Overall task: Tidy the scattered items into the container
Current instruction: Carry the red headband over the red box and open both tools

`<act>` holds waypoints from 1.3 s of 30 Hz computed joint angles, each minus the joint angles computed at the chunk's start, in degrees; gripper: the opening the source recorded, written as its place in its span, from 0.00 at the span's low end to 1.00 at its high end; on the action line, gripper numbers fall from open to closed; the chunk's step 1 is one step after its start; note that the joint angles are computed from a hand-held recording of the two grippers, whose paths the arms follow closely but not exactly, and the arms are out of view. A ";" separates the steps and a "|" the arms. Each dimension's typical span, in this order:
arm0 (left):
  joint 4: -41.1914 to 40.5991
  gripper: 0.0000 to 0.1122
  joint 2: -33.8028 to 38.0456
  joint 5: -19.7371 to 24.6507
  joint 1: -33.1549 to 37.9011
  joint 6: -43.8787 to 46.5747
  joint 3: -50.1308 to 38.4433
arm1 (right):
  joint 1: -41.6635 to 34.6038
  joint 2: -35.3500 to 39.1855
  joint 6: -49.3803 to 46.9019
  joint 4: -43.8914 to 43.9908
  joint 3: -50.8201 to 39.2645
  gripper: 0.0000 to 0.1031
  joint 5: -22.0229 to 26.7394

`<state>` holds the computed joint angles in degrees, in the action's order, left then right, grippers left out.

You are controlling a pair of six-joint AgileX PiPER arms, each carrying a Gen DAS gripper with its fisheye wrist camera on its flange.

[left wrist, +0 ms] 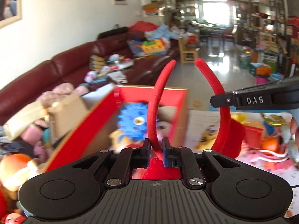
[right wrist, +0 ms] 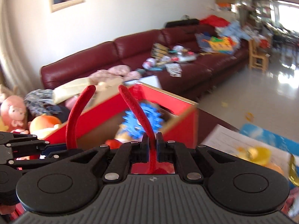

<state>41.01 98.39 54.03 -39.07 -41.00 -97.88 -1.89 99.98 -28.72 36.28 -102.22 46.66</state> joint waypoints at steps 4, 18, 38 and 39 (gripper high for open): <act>1.29 0.09 -4.13 3.49 3.56 -1.95 3.81 | 7.03 4.57 0.89 -2.30 -6.69 0.08 0.77; -5.76 0.15 -13.12 2.85 9.50 -1.23 17.86 | 17.55 16.56 4.20 -8.70 -24.25 0.20 9.17; -4.56 0.82 -12.76 0.16 7.20 -3.78 18.53 | 13.55 10.49 4.97 -1.83 -10.97 0.88 5.34; -4.46 0.82 -12.39 0.34 6.99 -3.83 18.14 | 13.16 10.01 4.68 -1.19 -10.06 0.89 5.10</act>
